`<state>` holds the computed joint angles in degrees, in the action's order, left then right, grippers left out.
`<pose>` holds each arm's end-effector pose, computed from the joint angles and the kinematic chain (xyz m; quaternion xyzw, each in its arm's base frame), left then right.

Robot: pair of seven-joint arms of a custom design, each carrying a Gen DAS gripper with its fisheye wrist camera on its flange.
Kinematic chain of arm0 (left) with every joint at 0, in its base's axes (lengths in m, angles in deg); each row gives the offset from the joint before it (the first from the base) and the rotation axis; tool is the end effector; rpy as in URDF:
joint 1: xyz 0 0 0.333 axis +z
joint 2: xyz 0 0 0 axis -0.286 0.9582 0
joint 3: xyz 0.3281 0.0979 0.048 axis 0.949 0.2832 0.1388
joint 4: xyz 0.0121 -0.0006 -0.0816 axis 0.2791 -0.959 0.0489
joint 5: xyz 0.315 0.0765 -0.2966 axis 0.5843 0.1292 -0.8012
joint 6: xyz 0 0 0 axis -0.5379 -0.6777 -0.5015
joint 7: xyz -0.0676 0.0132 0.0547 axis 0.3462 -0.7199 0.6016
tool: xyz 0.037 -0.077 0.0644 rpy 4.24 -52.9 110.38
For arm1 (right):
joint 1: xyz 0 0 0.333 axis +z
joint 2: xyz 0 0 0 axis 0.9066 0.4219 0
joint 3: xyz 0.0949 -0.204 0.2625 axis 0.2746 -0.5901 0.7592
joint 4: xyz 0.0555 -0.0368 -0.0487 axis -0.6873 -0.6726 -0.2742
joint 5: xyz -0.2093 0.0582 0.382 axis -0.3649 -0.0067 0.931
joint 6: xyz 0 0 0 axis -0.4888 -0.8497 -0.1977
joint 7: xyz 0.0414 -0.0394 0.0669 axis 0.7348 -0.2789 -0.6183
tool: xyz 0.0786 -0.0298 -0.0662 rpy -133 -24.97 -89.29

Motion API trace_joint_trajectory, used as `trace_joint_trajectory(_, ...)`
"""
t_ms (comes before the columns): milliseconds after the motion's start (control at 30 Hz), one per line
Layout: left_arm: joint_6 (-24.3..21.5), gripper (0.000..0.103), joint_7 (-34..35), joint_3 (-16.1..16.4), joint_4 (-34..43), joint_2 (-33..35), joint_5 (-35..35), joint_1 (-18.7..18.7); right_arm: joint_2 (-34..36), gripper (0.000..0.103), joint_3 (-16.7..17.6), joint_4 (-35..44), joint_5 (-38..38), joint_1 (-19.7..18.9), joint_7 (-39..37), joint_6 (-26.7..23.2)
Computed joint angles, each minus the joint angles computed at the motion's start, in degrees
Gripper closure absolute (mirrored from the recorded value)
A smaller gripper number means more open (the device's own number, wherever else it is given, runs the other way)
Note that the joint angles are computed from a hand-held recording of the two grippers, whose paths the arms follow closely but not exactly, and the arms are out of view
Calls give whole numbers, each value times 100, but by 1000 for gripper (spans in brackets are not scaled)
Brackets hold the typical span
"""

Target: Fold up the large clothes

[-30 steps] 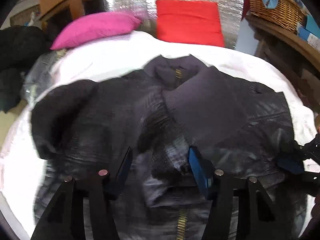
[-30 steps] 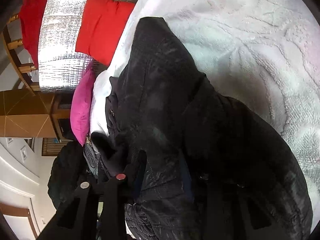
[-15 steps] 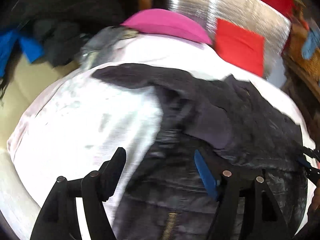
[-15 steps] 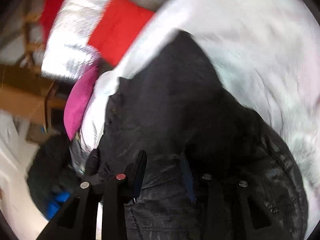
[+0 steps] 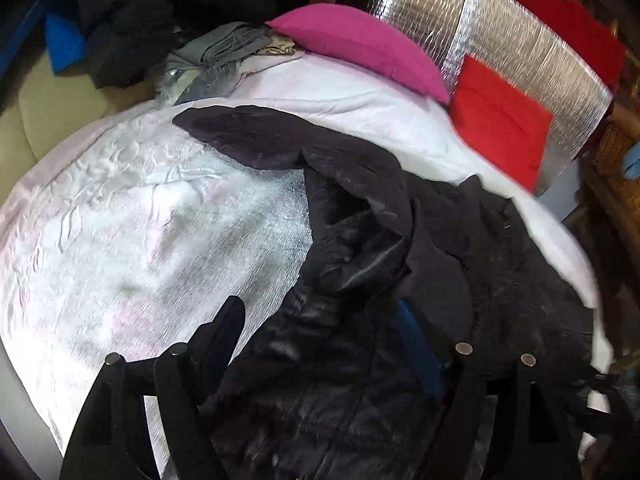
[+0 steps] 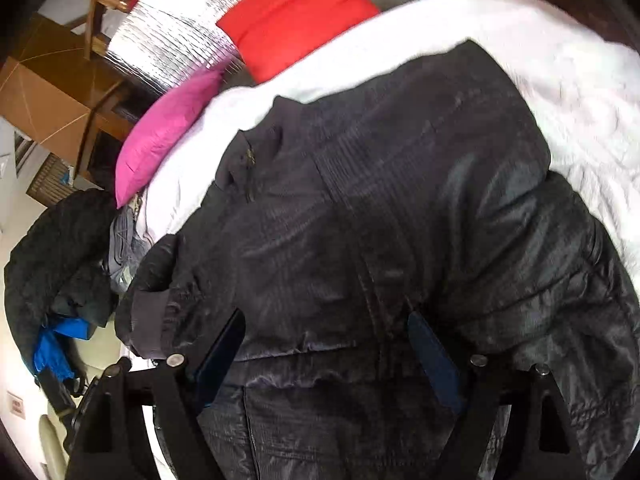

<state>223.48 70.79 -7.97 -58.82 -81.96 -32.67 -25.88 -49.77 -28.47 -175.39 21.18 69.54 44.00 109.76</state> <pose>0.5846 -0.2318 0.4921 -0.7643 0.5497 -0.2790 0.1895 0.5826 0.0054 0.5353 -0.5366 0.7701 0.0092 0.3449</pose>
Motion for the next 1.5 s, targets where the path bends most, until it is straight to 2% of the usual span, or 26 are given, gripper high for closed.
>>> trace_joint_trajectory(100,-787,23,-246,-19,478,409,462,-112,-33,18,-30,-37,413,108,-439,188)
trace_joint_trajectory(133,-1304,23,-139,-30,707,608,375,-156,-51,18,-19,-43,477,135,-537,240)
trace_joint_trajectory(167,-1637,23,87,155,849,748,122,-335,-93,18,0,-69,529,170,-659,328)
trace_joint_trajectory(200,-1651,18,262,183,846,802,-141,-313,-136,18,44,-96,461,189,-665,413)
trace_joint_trajectory(233,-1346,18,156,38,660,674,-128,-92,-160,18,42,-117,410,189,-686,431)
trace_joint_trajectory(300,-1185,19,726,16,564,525,-893,38,-131,18,67,-107,232,185,-612,447)
trace_joint_trajectory(367,-623,19,1322,29,252,250,-1506,160,-5,18,31,-12,225,174,-493,262)
trace_joint_trajectory(400,-387,19,1728,46,99,103,-1935,209,68,18,2,40,283,159,-434,148)
trace_joint_trajectory(467,234,19,2982,129,-230,-183,-3428,260,146,18,-50,90,464,119,-406,-8)
trace_joint_trajectory(500,427,18,3379,295,-294,-270,-3989,185,175,18,-65,110,546,97,-389,-76)
trace_joint_trajectory(533,436,14,3417,289,-269,-296,-4148,310,196,18,-63,128,582,77,-376,-115)
trace_joint_trajectory(633,350,12,2917,444,17,-122,-3924,541,224,18,-27,137,573,38,-332,-127)
trace_joint_trajectory(700,255,12,3176,510,378,204,-4455,704,227,18,15,129,444,29,-290,-92)
trace_joint_trajectory(733,153,12,3503,500,619,438,-5079,845,231,18,29,131,390,30,-273,-82)
trace_joint_trajectory(833,67,13,4083,239,1071,973,-6507,1271,238,17,72,120,224,47,-255,-8)
trace_joint_trajectory(867,101,14,4123,170,1153,1102,-6705,1361,244,17,83,116,171,54,-249,22)
trace_joint_trajectory(900,192,19,4193,95,1234,1238,-6908,1453,255,17,93,118,118,59,-238,44)
trace_joint_trajectory(933,269,31,4206,38,1290,1331,-6968,1506,262,17,102,125,68,65,-209,61)
trace_joint_trajectory(967,272,37,4182,5,1399,1463,-6942,1550,271,17,111,126,27,71,-187,88)
trace_joint_trajectory(1033,267,57,4201,-94,1605,1692,-6883,1644,282,17,133,132,-87,85,-138,139)
trace_joint_trajectory(1100,498,66,4152,-188,1637,1779,-6698,1620,292,16,157,138,-231,101,-106,176)
trace_joint_trajectory(1167,479,81,4106,-214,1814,1922,-6377,1630,299,16,174,140,-374,112,-71,210)
trace_joint_trajectory(1200,411,92,3903,-120,1893,1972,-6056,1560,298,16,189,134,-469,119,-46,240)
trace_joint_trajectory(1300,404,94,3433,40,2050,2021,-5246,1404,291,16,187,118,-526,142,-27,289)
trace_joint_trajectory(1500,366,95,3079,233,1985,1324,-3774,1153,243,17,47,116,94,126,-220,132)
